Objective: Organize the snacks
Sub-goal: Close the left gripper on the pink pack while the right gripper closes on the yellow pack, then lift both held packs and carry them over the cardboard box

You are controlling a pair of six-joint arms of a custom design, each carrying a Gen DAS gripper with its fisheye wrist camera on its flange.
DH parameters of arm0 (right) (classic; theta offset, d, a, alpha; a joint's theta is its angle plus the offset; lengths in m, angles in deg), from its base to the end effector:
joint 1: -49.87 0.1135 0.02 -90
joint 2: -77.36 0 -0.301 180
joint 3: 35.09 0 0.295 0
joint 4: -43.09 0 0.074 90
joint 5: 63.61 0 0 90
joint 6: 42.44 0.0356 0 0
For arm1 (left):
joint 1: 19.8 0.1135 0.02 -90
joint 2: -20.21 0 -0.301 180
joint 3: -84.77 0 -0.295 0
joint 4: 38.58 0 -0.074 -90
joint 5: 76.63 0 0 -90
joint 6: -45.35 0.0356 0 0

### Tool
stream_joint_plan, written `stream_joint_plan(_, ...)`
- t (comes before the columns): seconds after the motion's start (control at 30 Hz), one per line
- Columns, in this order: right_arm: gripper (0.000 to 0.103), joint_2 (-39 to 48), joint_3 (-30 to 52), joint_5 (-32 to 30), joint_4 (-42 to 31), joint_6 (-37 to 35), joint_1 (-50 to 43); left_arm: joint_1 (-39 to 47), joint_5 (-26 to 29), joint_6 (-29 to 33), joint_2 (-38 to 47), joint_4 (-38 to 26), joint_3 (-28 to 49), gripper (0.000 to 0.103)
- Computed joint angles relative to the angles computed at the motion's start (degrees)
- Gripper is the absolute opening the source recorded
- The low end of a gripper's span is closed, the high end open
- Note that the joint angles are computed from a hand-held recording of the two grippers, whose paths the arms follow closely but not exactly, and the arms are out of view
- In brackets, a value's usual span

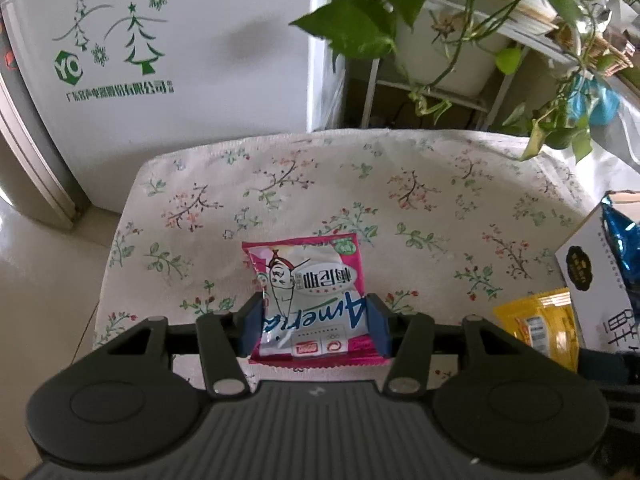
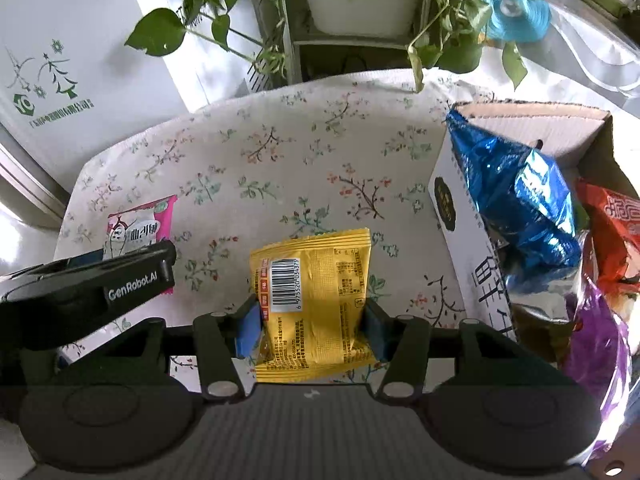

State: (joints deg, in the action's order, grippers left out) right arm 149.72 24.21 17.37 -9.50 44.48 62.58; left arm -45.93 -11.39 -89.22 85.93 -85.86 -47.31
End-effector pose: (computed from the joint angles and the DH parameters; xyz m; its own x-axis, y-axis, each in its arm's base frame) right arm 0.2535 0.0629 0.2342 -0.8724 -0.2512 -0.4194 -0.3277 0.9371 0.1205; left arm 0.2058 -0.0843 0.2013 -0.7495 -0.3421 -0.5667 -0.3994 0.9164 -0.0251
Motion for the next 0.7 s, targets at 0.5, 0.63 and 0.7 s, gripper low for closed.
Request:
stream_joint_plan(0.5, 0.059, -3.32, 0.53, -3.58, -1.06, -0.98, -3.07, -6.45, -4.12, -6.38, -8.90, -6.10, -0.49, 0.052)
stream_joint_plan(0.63, 0.059, -4.28, 1.05, -5.50, -2.08, -1.22, -4.90, -8.82, -4.78, -11.08, -12.71, -8.52, -1.15, 0.052)
stream_joint_plan(0.7, 0.059, -4.96, 1.28, -6.72, -2.86, -1.40, -5.89, -10.70, -5.64, -13.56, -14.40, -10.06, -1.46, 0.052)
